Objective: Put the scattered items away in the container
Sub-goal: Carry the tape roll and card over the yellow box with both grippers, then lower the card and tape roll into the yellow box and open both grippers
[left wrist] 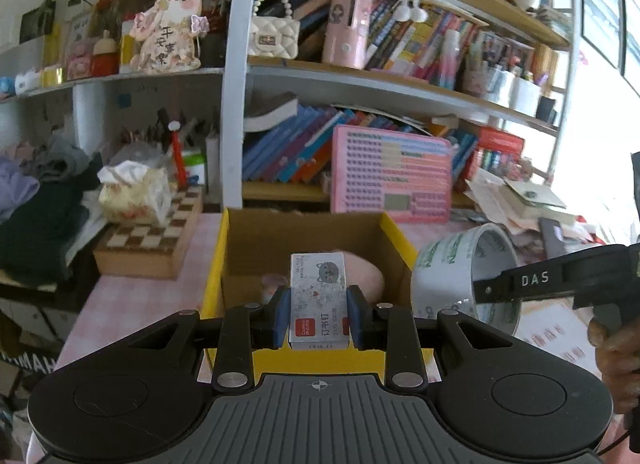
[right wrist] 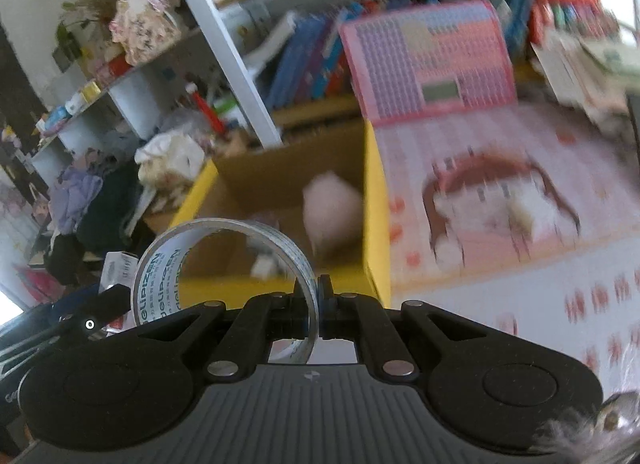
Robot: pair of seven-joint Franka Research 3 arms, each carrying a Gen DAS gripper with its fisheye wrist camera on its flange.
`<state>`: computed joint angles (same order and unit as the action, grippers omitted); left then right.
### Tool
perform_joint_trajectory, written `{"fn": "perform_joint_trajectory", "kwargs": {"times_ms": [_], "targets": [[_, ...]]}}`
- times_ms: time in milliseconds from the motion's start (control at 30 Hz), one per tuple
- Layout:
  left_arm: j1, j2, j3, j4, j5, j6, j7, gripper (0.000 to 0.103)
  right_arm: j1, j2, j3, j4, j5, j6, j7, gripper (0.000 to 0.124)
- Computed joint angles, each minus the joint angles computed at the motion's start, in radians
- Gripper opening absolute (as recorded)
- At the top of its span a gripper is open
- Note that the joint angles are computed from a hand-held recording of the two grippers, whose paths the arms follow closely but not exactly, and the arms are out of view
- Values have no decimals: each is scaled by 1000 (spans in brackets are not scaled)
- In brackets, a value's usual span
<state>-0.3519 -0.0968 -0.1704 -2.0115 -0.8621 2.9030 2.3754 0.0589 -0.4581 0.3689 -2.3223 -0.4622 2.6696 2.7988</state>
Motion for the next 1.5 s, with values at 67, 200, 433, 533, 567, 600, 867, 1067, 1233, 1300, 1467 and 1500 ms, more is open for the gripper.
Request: {"fn": "perform_joint_trajectory", "kwargs": {"times_ms": [67, 200, 433, 533, 567, 600, 867, 1067, 1233, 1300, 1467, 1500], "targets": [[15, 55, -11, 57, 75, -5, -81, 28, -27, 47, -1, 43, -43, 15, -20, 4], [52, 163, -47, 157, 285, -6, -241, 28, -39, 160, -20, 138, -149, 2, -69, 4], [38, 352, -20, 357, 703, -124, -552, 28, 64, 387, -115, 308, -171, -71, -414, 4], [48, 403, -32, 421, 780, -210, -600, 28, 106, 434, -155, 332, -108, -93, -551, 4], [54, 418, -41, 442, 795, -239, -610, 28, 118, 446, -169, 339, -73, -100, -596, 5], [59, 434, -48, 464, 814, -265, -622, 28, 131, 458, -181, 346, -45, -110, -636, 5], [88, 494, -92, 552, 913, -413, -672, 29, 220, 508, -273, 389, 75, -165, -796, 5], [93, 484, -100, 532, 934, -412, -676, 33, 249, 499, -299, 377, 58, -141, -790, 22], [92, 481, -97, 532, 934, -428, -709, 32, 253, 498, -304, 374, 62, -133, -800, 24], [89, 476, -92, 531, 941, -439, -728, 32, 252, 495, -304, 369, 73, -122, -813, 25], [104, 458, -96, 506, 931, -428, -736, 32, 252, 496, -303, 366, 98, -100, -848, 27], [113, 454, -102, 499, 916, -421, -722, 33, 253, 493, -303, 363, 93, -94, -840, 30]]}}
